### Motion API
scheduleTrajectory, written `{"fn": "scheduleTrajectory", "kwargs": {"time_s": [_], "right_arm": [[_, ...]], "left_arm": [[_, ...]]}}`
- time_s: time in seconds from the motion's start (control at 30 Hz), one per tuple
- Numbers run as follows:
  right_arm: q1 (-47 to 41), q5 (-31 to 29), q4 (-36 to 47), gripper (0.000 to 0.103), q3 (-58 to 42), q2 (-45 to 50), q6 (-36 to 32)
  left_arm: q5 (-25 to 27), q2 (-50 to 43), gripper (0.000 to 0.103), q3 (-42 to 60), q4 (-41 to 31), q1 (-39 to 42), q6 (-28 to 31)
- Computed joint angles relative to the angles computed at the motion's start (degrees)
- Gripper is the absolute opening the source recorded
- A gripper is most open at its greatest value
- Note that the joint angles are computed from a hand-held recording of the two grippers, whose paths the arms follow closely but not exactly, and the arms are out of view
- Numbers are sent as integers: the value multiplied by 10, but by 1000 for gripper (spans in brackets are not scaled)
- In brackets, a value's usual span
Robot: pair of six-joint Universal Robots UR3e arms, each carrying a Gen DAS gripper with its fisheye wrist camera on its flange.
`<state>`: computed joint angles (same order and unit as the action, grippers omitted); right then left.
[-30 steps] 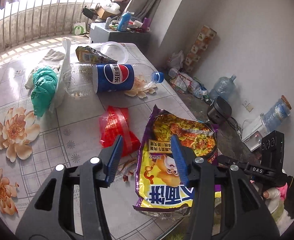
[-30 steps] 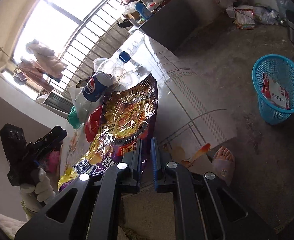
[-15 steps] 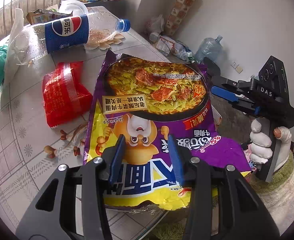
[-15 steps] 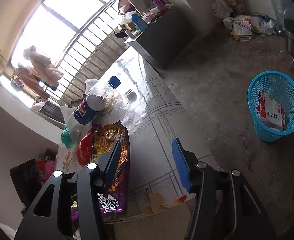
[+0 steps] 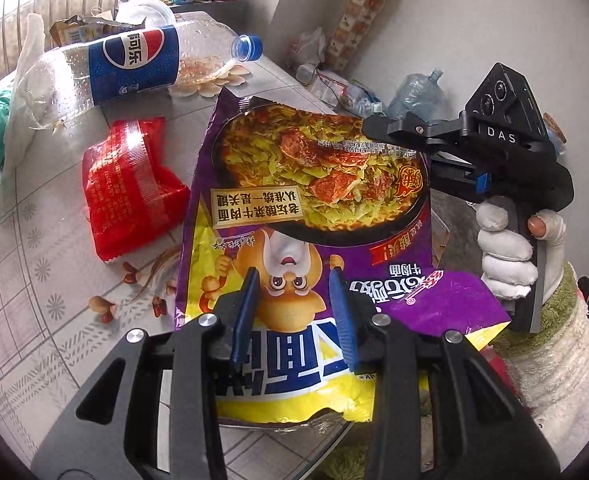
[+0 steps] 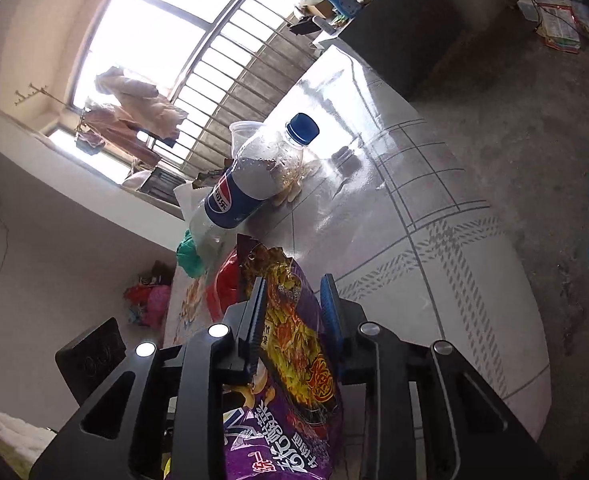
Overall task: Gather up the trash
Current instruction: 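Hold the noodle packet in the left gripper while the right gripper grasps a purple snack bag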
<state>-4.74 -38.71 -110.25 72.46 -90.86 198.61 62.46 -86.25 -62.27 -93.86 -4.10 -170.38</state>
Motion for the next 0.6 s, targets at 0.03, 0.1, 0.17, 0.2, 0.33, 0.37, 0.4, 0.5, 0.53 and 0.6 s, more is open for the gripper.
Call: {"fn": "scheduleTrajectory", "kwargs": {"time_s": [0.03, 0.1, 0.17, 0.2, 0.33, 0.37, 0.4, 0.5, 0.53, 0.6], "right_arm": [[0, 11, 3, 18, 2, -5, -8], [3, 28, 19, 11, -2, -16, -29], [4, 49, 37, 9, -1, -30, -57], [5, 58, 47, 9, -1, -39, -72], [19, 75, 131, 9, -18, -62, -155], [30, 70, 147, 9, -24, -64, -170], [38, 64, 178, 8, -38, -64, -196], [79, 18, 225, 8, -81, -51, -238], [92, 2, 233, 8, -92, -45, -245], [112, -22, 245, 8, -101, -38, -257]], "left_arm": [[1, 0, 33, -1, 2, -1, -1], [1, 4, 33, -6, 5, -2, -3], [-5, 13, 33, -15, 4, 5, 2], [-10, 14, 33, -17, 4, 8, 2], [-40, 37, 33, -41, -8, 36, 11], [-50, 45, 33, -53, -6, 45, 11], [-66, 57, 33, -70, -1, 58, 10], [-122, 96, 32, -125, -2, 110, 16], [-126, 106, 31, -133, -4, 122, 16], [-128, 126, 31, -140, -20, 148, 27]]}}
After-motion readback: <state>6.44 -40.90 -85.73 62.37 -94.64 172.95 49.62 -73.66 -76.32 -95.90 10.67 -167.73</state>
